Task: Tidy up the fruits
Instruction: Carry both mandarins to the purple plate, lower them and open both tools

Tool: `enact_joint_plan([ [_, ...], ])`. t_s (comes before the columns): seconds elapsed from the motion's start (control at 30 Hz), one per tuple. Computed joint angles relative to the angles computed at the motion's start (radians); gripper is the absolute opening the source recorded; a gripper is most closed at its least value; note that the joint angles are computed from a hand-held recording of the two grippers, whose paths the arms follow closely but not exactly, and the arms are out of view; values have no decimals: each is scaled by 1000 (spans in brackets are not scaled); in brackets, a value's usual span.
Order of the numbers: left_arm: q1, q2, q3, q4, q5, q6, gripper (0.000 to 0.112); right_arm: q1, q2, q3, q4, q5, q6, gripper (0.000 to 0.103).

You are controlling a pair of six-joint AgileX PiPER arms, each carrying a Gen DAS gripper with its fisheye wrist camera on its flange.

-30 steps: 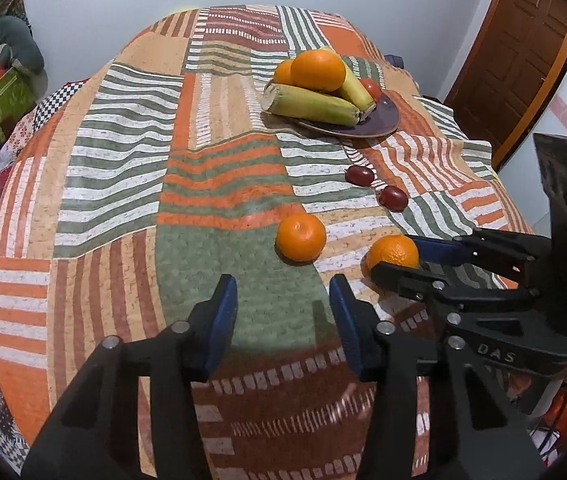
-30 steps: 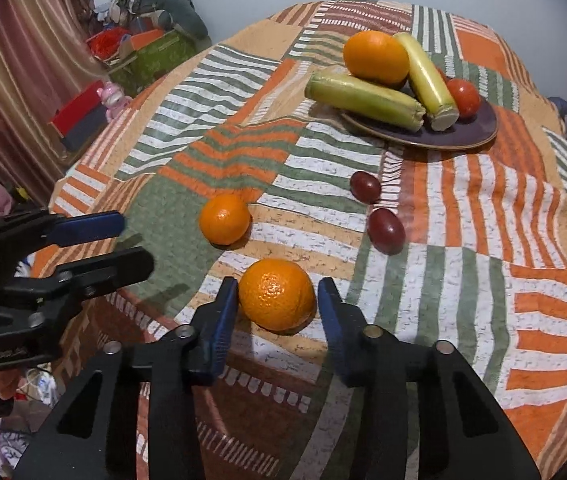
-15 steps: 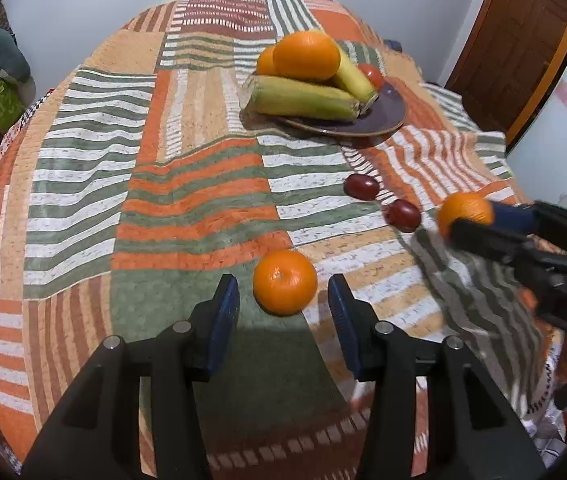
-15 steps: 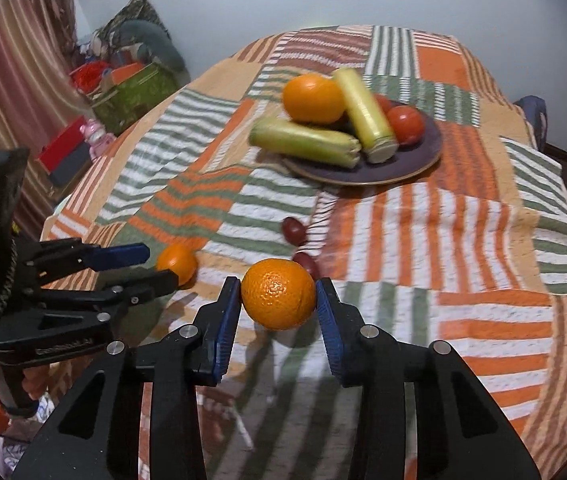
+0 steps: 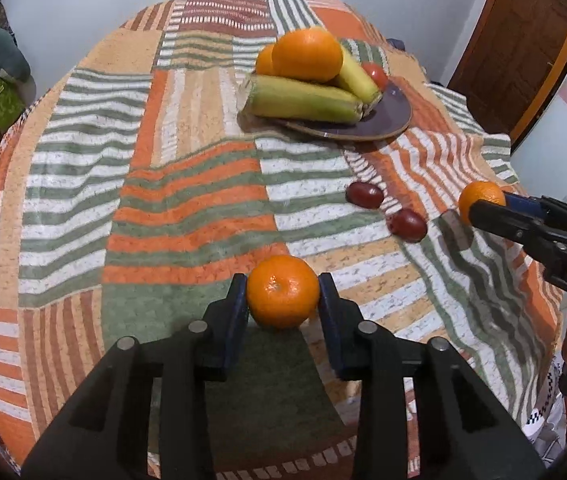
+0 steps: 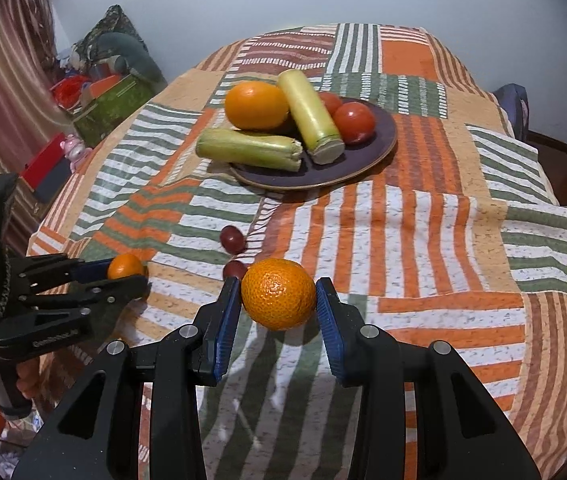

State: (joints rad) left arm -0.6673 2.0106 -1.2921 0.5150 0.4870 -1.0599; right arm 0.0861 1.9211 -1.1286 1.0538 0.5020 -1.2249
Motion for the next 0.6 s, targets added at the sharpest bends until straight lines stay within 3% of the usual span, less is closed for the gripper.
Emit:
enact_joint_plan([
  [0.3,8,-10,-98,18,36,31,35,-28,21,-70,-21,14,16,35],
  [0.6,35,91,-320,-60,73,180,35,-54,74,-198,-58,33,62,35],
])
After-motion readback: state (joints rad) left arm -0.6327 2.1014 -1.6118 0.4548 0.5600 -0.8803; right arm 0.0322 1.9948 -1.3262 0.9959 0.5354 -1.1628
